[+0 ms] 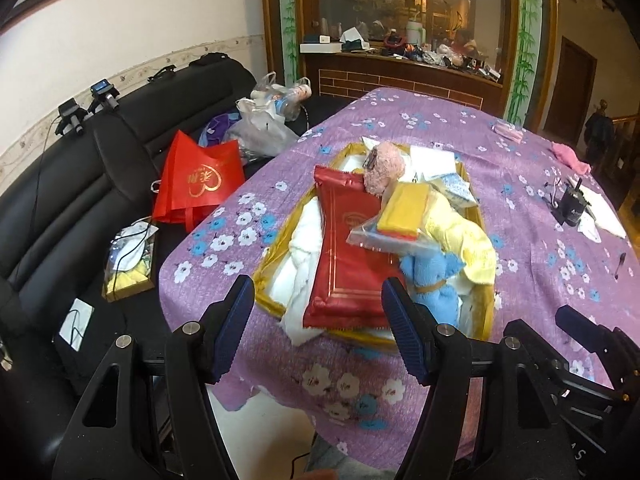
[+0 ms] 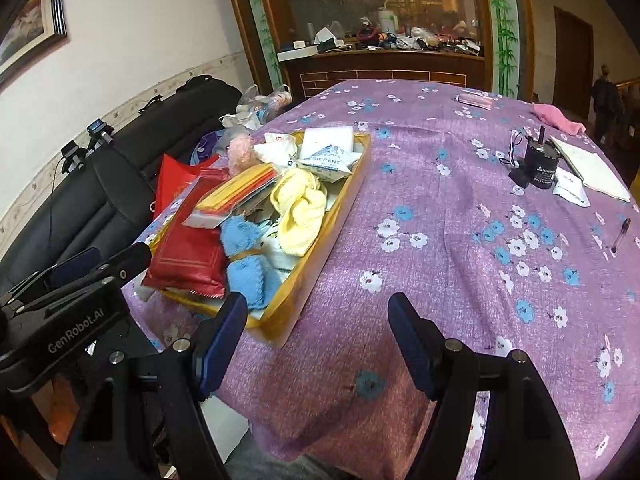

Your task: Organize soft objects

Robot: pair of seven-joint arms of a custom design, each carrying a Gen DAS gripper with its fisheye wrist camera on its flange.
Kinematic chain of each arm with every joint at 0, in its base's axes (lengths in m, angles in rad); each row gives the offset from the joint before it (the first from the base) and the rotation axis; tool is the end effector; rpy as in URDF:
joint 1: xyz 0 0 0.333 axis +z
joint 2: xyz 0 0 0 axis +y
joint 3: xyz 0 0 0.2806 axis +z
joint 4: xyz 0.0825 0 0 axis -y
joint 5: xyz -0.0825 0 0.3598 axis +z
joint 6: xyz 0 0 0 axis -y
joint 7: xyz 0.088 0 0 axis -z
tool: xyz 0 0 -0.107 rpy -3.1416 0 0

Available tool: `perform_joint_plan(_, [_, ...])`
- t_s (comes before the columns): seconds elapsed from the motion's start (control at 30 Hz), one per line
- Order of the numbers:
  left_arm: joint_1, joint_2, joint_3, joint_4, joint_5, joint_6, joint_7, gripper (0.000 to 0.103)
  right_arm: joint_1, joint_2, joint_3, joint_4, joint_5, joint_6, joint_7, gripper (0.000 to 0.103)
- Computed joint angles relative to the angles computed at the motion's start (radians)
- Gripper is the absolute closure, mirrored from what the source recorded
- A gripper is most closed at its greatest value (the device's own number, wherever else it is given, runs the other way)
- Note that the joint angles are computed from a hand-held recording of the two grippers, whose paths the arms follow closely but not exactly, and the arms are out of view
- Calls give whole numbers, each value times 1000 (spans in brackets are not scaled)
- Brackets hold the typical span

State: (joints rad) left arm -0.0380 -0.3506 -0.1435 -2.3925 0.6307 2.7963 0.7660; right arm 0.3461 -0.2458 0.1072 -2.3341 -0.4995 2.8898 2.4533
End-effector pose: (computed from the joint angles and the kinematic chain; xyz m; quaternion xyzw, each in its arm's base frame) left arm 0.4598 -0.1169 0.5063 -0.6748 0.6131 -0.2617 0.3167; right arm 0.4361 0.2467 0.5000 -0.6495 0.6415 -0.2049 0.3530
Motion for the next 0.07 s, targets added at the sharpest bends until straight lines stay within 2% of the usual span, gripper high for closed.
perform_joint_plan(0.07, [14,5,3,3,9,38,-12,36,2,12,-6,11,4,18,-13,30])
